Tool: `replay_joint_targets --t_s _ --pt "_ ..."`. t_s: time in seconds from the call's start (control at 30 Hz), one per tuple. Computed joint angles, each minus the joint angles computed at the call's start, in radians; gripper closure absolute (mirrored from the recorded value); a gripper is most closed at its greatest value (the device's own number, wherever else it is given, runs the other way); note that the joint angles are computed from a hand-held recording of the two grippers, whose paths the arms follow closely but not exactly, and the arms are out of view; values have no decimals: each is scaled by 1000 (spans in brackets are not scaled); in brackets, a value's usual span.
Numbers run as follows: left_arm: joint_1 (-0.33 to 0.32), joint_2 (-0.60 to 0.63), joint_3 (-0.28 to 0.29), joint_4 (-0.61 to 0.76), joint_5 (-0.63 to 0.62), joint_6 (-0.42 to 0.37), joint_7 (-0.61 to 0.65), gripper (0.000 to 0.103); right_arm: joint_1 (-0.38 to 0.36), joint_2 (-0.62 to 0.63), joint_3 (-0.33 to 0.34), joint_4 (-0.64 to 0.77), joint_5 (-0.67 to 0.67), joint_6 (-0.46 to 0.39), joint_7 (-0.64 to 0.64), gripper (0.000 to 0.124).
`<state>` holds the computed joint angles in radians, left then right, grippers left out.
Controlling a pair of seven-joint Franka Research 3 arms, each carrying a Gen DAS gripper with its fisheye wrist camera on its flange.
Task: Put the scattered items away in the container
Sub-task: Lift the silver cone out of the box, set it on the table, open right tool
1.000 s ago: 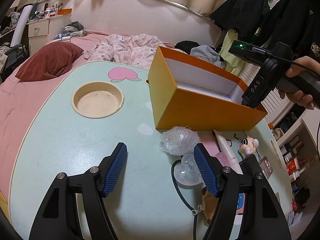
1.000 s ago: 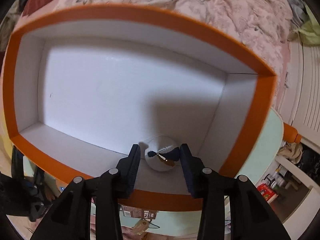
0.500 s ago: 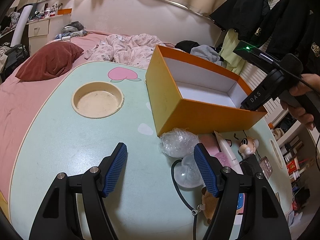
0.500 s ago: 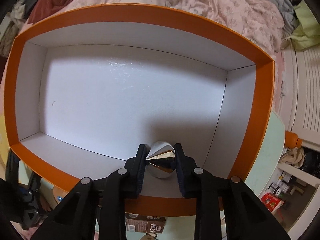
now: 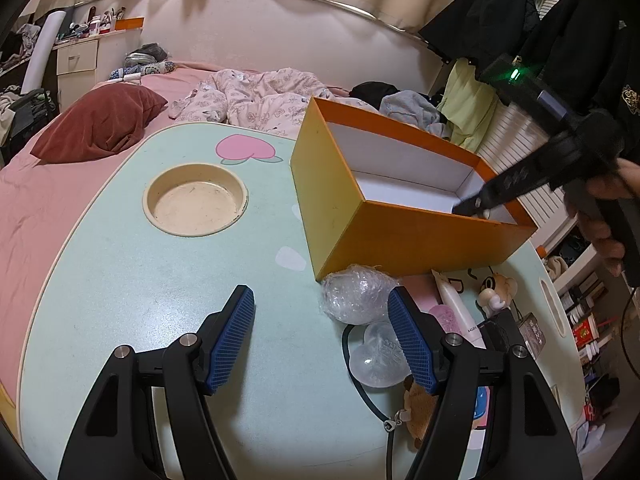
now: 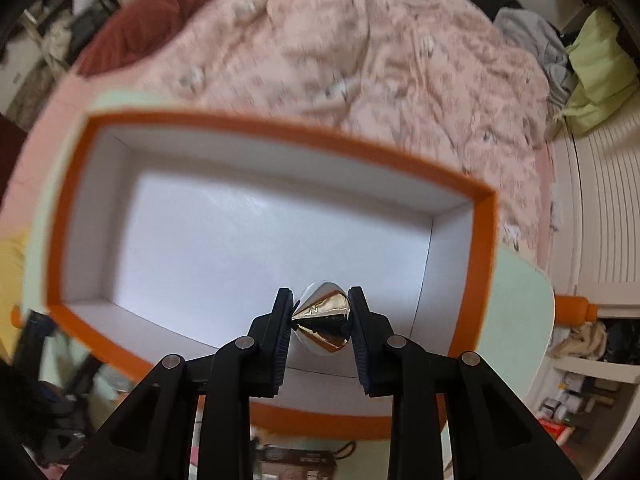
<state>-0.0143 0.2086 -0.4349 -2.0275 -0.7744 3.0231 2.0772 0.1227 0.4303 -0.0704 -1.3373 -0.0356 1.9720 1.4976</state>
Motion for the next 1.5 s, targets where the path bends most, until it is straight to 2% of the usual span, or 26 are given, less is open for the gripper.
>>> replay_joint_targets --t_s 0.1,0.13,0.33,0.47,0.5,0.57,0.6,0.67,0.73,0.87,0.97,1.03,1.13,1.27,1.43,1.5 --pt "2 0 -2 0 -2 0 2 33 -26 -49 34 -15 104 26 -53 98" --pt "4 -1 -3 -1 -6 -1 6 33 -43 -87 39 -59 144 53 -82 98" --pt "19 4 -14 16 -61 -27 49 33 -63 -436 36 -500 290 236 -201 98" --pt "37 7 -16 51 -165 -83 118 33 -86 -562 10 -722 349 350 -232 98" --pt "42 9 -9 68 -195 -129 129 33 -94 -585 9 -764 340 382 -223 98" --pt "37 22 29 112 -190 -244 79 33 -115 -633 12 -872 299 489 -178 98" --pt "26 30 48 131 -177 -277 50 33 -120 -648 10 -912 301 526 -172 98" --pt "-7 44 85 156 -127 -284 -7 33 -109 -673 -7 -975 364 570 -208 98" --pt "-50 56 120 171 -11 -248 -101 33 -101 -693 -12 -1032 408 606 -229 98" --pt "-99 86 168 210 248 -281 -304 33 -76 -693 -29 -1077 503 636 -298 98" --pt "-105 111 175 242 360 -310 -399 33 -79 -697 -16 -1093 504 678 -313 98" --pt "-121 139 198 288 461 -339 -485 33 -68 -689 -22 -1085 524 680 -344 98" --pt "-123 181 201 362 551 -374 -569 33 -52 -675 -24 -1070 557 677 -395 98" --pt "-87 192 161 383 570 -375 -585 33 -34 -659 -22 -1057 605 681 -453 98" --pt "-21 116 89 272 462 -304 -467 33 5 -684 -45 -1077 759 730 -591 95" --pt "-5 64 71 208 413 -265 -393 33 11 -715 -52 -1095 808 755 -633 73"
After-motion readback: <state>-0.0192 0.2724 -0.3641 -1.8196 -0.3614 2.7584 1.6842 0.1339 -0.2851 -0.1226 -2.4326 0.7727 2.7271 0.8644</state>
